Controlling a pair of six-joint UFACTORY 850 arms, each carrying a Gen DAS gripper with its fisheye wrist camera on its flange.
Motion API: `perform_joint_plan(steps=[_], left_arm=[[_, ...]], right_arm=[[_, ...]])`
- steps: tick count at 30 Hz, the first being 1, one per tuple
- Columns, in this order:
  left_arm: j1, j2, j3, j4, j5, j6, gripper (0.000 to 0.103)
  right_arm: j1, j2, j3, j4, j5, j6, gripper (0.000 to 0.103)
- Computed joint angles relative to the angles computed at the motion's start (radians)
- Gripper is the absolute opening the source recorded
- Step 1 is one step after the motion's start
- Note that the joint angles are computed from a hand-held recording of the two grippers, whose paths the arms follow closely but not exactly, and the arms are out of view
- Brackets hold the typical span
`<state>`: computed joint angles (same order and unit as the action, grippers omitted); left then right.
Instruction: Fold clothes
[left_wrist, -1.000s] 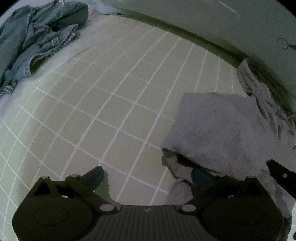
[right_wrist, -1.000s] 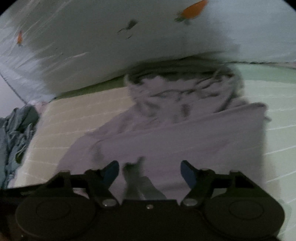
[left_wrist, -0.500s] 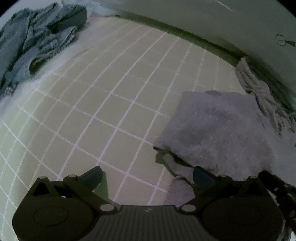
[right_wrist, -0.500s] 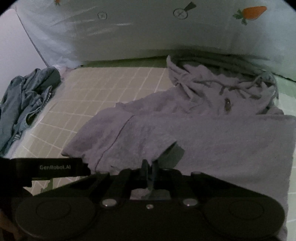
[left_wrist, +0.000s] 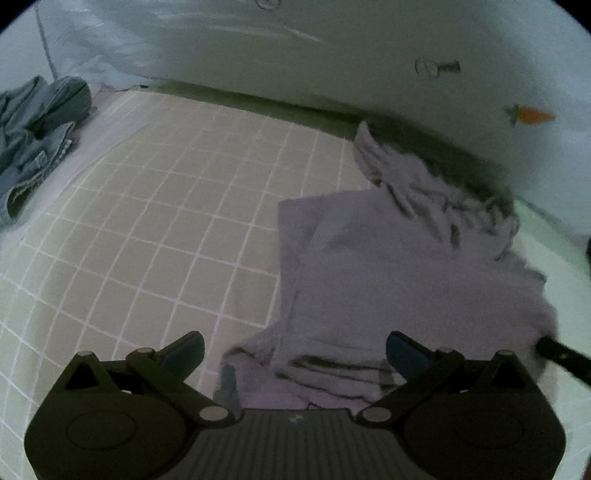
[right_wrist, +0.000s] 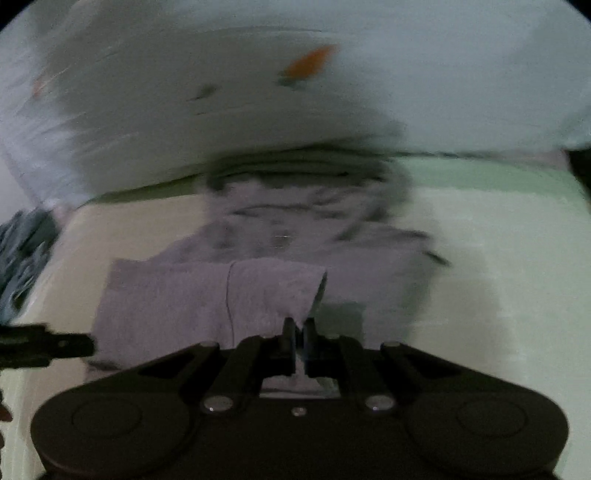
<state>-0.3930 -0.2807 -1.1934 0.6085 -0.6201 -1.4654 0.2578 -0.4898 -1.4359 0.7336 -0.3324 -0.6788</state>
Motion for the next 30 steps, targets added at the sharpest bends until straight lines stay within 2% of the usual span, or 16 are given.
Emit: perform_joint_plan(steps=[6, 11, 15, 17, 18, 19, 21, 24, 26, 30], left_arm=[[0.011, -0.071, -0.043, -0.099, -0.067, 0.113, 0.103], [0.028, -0.07, -0.021, -0.175, -0.052, 0.179, 0.103], [0.05, -0.059, -0.021, -0.232, -0.038, 0.257, 0.103], [0.068, -0.031, -0.009, -0.227, 0.003, 0.243, 0.103], [0.077, -0.017, -0.004, -0.21, 0.026, 0.22, 0.103], [0.087, -0.009, -0.004, -0.183, 0.047, 0.192, 0.103], [0.11, -0.016, -0.024, -0.165, 0.078, 0.192, 0.103], [0.142, -0.083, -0.115, -0.188, 0.062, 0.279, 0.103], [0.154, -0.143, -0.196, -0.187, 0.044, 0.319, 0.103], [0.173, -0.247, -0.349, -0.221, 0.033, 0.405, 0.103]], right_arm=[[-0.048, -0.038, -0.017, -0.068, -0.039, 0.141, 0.006], [-0.04, -0.064, -0.027, -0.187, -0.042, 0.251, 0.012], [-0.038, -0.074, -0.033, -0.275, -0.037, 0.354, 0.035], [-0.045, -0.06, -0.019, -0.237, -0.009, 0.35, 0.043], [-0.049, -0.053, -0.014, -0.202, 0.005, 0.324, 0.053], [-0.051, -0.048, -0.015, -0.198, 0.022, 0.326, 0.07], [-0.051, -0.053, -0.036, -0.235, 0.056, 0.368, 0.085], [-0.048, -0.106, -0.124, -0.373, 0.077, 0.484, 0.086], [-0.045, -0.169, -0.219, -0.489, 0.055, 0.578, 0.086], [-0.041, -0.318, -0.45, -0.61, -0.01, 0.68, 0.086]])
